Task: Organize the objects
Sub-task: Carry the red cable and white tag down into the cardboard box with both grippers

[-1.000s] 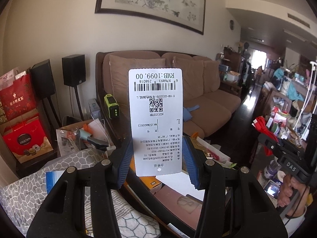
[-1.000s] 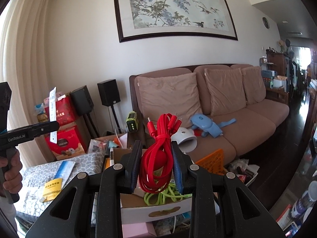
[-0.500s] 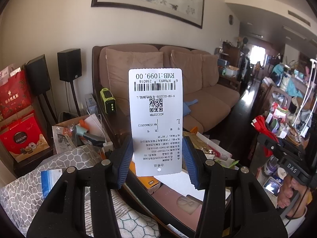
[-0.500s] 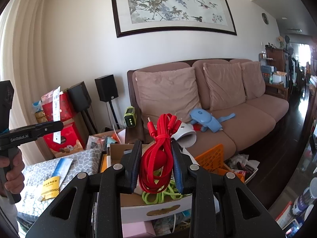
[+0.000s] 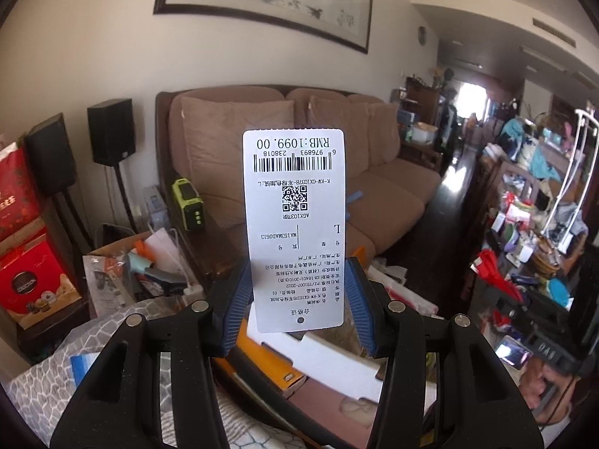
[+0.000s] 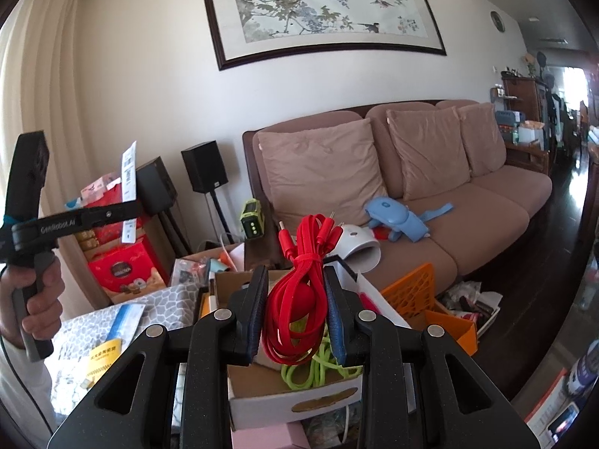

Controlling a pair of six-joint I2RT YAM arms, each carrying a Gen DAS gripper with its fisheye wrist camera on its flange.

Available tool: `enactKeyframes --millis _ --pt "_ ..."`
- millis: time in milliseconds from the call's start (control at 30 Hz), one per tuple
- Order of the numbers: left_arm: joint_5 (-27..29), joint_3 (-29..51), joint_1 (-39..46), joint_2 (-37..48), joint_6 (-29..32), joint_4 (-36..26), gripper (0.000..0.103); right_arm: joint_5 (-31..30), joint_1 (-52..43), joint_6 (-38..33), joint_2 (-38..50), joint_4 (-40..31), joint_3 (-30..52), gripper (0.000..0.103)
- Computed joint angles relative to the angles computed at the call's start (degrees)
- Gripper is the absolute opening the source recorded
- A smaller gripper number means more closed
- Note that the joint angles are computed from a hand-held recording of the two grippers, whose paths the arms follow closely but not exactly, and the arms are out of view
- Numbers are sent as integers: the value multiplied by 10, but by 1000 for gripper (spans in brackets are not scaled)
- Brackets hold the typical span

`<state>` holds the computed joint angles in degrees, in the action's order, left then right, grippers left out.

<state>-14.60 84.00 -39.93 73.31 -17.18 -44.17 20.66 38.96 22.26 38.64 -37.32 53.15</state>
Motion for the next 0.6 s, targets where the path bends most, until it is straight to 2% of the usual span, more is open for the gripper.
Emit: enactKeyframes --millis 100,267,367,433,600 --pt "35 67 10 41 15 -16 47 24 2 14 19 27 10 29" --pt "47 174 5 86 82 -46 47 49 11 40 64 53 68 29" --pt "72 187 17 83 108 -46 47 77 27 72 98 52 107 29" --pt "108 178 43 74 115 -47 47 89 32 96 118 47 129 29" --pt "176 163 110 68 122 -34 47 159 76 152 208 1 218 29"
